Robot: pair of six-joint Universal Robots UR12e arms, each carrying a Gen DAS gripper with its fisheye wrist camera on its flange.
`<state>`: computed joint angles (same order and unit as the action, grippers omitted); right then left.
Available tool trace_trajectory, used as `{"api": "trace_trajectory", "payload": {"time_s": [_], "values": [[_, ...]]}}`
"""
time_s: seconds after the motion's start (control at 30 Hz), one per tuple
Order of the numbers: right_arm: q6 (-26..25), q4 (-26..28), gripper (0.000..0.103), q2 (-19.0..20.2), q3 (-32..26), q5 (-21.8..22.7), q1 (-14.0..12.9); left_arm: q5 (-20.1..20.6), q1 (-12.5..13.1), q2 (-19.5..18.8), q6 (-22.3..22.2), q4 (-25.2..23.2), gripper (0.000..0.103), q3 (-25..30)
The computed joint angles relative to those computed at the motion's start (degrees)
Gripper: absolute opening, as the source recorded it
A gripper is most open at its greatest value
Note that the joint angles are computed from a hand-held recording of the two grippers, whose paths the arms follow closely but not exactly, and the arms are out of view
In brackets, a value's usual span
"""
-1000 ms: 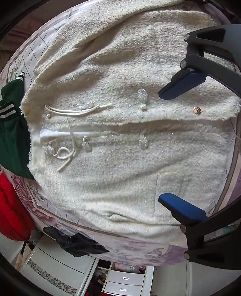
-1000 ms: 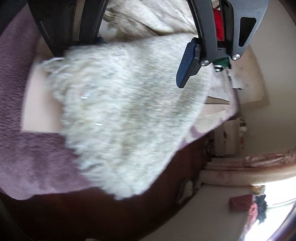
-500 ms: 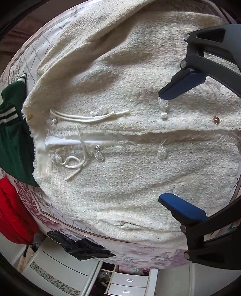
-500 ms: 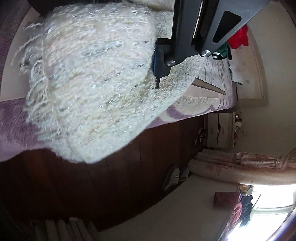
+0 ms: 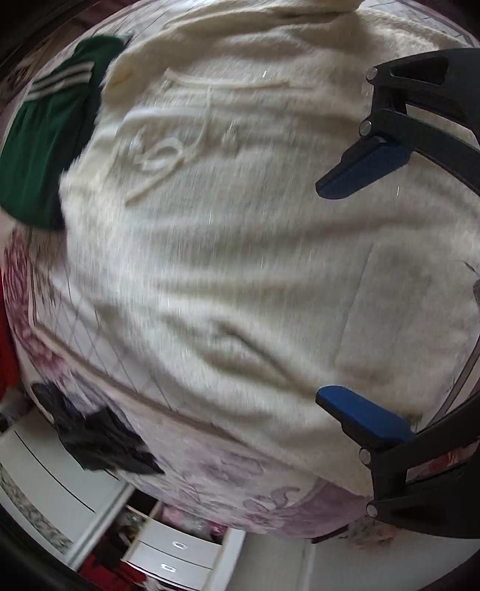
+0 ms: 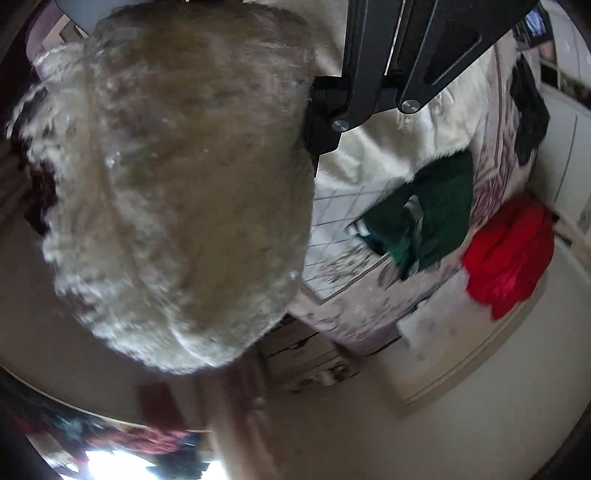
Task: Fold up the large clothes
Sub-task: 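Fold the held sleeve across the jacket front with the right gripper, then release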
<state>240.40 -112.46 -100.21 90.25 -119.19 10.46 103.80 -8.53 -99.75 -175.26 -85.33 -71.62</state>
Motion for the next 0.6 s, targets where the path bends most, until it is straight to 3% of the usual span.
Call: {"api": "trace_trajectory", "payload": {"time_s": [0.23, 0.3, 0.43, 0.53, 0.6], "values": [[-21.76, 1.88, 0.008, 20.46, -17.10, 9.44, 7.96, 1.38, 6.19, 1.04, 0.71, 0.42, 0.103, -2.00], [-26.36, 4.74, 0.008, 25.99, -22.45, 10.42, 10.62, 1.67, 7.70, 1.27, 1.01, 0.20, 0.103, -2.77], [-33.79, 13.09, 0.008, 34.89, -31.09, 13.12, 13.15, 0.93, 9.55, 1.40, 1.45, -1.20, 0.103, -3.41], [-33.42, 22.26, 0.016, 39.34, -36.37, 15.58, 13.90, -0.89, 10.54, 1.65, 2.38, -2.03, 0.103, -3.42], [-29.45, 18.57, 0.030, 37.64, -33.87, 22.86, 12.62, -2.32, 10.80, 1.82, 3.41, -1.79, 0.103, -3.31]]}}
